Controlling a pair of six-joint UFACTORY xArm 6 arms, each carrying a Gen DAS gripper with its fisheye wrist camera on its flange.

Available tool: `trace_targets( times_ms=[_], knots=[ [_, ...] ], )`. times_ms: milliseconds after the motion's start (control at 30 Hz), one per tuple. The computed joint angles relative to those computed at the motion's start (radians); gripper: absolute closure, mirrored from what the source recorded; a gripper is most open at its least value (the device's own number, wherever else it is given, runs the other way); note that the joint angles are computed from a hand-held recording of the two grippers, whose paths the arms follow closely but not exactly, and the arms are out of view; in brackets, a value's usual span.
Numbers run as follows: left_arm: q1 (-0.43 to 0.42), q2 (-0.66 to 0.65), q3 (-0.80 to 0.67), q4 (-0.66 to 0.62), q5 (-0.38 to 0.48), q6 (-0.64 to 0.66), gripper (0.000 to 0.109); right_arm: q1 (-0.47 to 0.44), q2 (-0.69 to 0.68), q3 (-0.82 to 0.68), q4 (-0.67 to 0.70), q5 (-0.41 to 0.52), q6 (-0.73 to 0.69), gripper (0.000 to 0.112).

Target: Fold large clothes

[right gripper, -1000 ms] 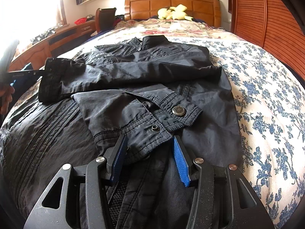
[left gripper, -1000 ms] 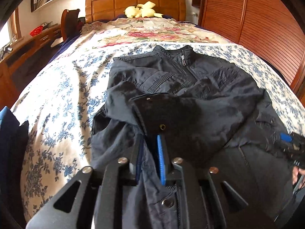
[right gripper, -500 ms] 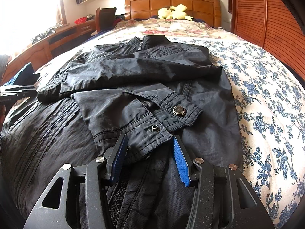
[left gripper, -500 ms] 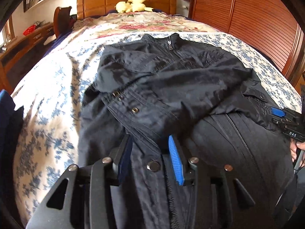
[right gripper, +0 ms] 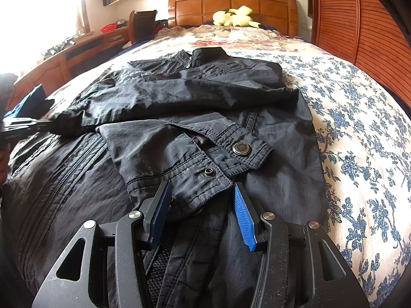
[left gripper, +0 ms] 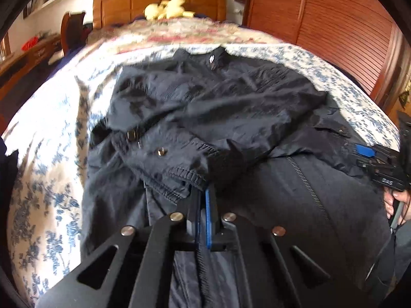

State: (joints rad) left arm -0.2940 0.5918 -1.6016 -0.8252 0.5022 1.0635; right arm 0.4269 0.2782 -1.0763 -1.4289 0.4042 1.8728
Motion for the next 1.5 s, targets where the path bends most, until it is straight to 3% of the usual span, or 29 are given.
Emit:
trace_targets(
  times_ms=[133, 433, 633, 1067, 1500],
  knots=[
    [0.006, -0.106, 0.109, -0.121, 0.009, 0.110, 0.109, 0.001, -0.001, 0.001, 0.000, 0.001, 0.000, 0.063],
    [0.011, -0.170, 0.196, -0.114, -0.050, 0.122, 0.104, 0.000, 0.001, -0.001, 0.004, 0.001, -0.005, 0.063],
    [0.050, -0.216, 0.259, -0.157, -0.103, 0.167, 0.080, 0.001, 0.001, -0.001, 0.004, 0.000, -0.004, 0.063],
    [0.166, -0.231, 0.365, -0.052, -0.155, 0.102, 0.072, 0.001, 0.004, -0.004, 0.015, 0.002, -0.016, 0.062],
    [0.191, -0.170, 0.345, 0.047, -0.177, 0.041, 0.067, 0.001, 0.006, -0.006, 0.014, 0.001, -0.015, 0.062]
  ],
)
